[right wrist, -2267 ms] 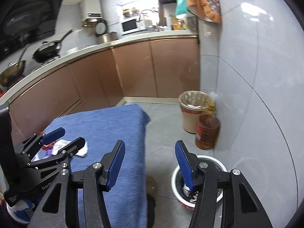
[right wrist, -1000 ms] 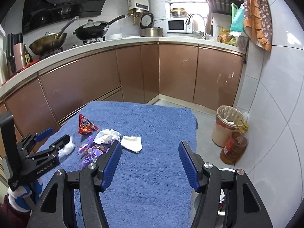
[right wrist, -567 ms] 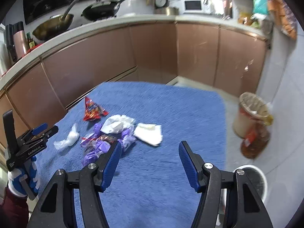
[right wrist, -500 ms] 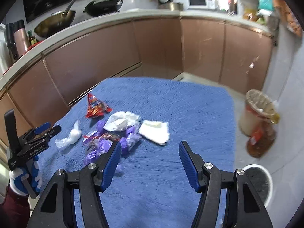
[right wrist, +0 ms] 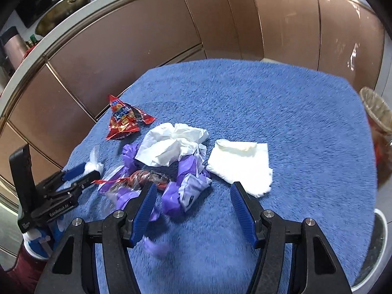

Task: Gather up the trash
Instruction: 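Grasp the clear plastic bag with the left tool while the right tool grasps purple wrappers, then carry the plastic bag and purple wrappers over the bin and open both tools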

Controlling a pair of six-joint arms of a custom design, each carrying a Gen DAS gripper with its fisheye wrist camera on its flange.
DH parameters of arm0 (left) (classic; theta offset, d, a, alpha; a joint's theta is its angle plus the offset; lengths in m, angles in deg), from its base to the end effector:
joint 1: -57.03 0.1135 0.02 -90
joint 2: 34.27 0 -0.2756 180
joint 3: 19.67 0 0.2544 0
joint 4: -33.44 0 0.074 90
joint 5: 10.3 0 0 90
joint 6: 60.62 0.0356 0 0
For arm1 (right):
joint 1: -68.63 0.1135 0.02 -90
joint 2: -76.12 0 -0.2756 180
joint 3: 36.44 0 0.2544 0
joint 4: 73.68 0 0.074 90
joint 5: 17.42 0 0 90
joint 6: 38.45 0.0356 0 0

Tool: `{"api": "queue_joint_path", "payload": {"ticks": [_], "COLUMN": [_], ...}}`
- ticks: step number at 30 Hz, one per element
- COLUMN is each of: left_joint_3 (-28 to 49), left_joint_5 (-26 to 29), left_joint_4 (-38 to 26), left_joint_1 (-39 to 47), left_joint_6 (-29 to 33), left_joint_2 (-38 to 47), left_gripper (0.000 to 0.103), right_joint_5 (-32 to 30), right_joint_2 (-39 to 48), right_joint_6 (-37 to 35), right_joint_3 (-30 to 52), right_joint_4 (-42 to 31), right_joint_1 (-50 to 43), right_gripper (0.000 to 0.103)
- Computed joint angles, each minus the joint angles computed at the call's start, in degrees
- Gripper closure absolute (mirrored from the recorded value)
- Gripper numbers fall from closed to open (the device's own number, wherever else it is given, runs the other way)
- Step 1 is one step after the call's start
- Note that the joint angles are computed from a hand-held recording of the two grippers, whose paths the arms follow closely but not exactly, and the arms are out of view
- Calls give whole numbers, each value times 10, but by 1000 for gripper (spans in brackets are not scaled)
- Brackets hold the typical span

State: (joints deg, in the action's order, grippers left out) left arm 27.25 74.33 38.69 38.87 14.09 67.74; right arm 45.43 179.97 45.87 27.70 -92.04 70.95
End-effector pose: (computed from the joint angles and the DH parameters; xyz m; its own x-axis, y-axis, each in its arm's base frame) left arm 0.2799 -0.0883 0.0908 -0.7672 -0.0247 -0.6410 0.0525 0.9935 -0.1011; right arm 0.3366 0.0299 0.1289 -0.8164 -0.1212 -0.5646 -0.3597 0.8716 0.3330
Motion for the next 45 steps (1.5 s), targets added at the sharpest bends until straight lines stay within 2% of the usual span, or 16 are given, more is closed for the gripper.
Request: {"api": "queue_joint_path", "payload": {"ticks": [4,6,12,19,26,32,36,40,45], "left_joint_3": [-1,-1,-16,-54,-75,-79,-65,-42,-9], "left_joint_5": [7,3,-10,-37,-84,-129,-157,-183,-201], "left_joint_4": [3,4,4,-25,-104,-186,-231,-253,-239], "left_joint_1": [3,0,-8,-32,-78,-123,-164,-213,-264], "left_joint_6": [2,2,-11,-23,-40,-58,-70,-81,-86], "left_joint_2": [4,6,-14,-114,-252,-380,-435,-445,-406], "left_gripper": [69,73,74,75,75,75,75,75,75], "right_joint_5": [-12,-18,-25,-15,-31,-69,-108,-168,-237], "right_joint_2": [42,58,58,-30,-160,-306,-404,-475,-512], "right_joint_6": [8,10,5,-11,-16,-36,-55,-99,-180], "right_joint_3": [28,37,32,-28,-97,-143,-163,-166,-148], "right_joint_4": [-6,-8,0,9,-3,-61,-115,-187,-269], "right_joint_1": [2,4,9,-3,-39,-102,-162,-260,-407], "right_gripper": [49,55,78,79,79,79,79,79,79]}}
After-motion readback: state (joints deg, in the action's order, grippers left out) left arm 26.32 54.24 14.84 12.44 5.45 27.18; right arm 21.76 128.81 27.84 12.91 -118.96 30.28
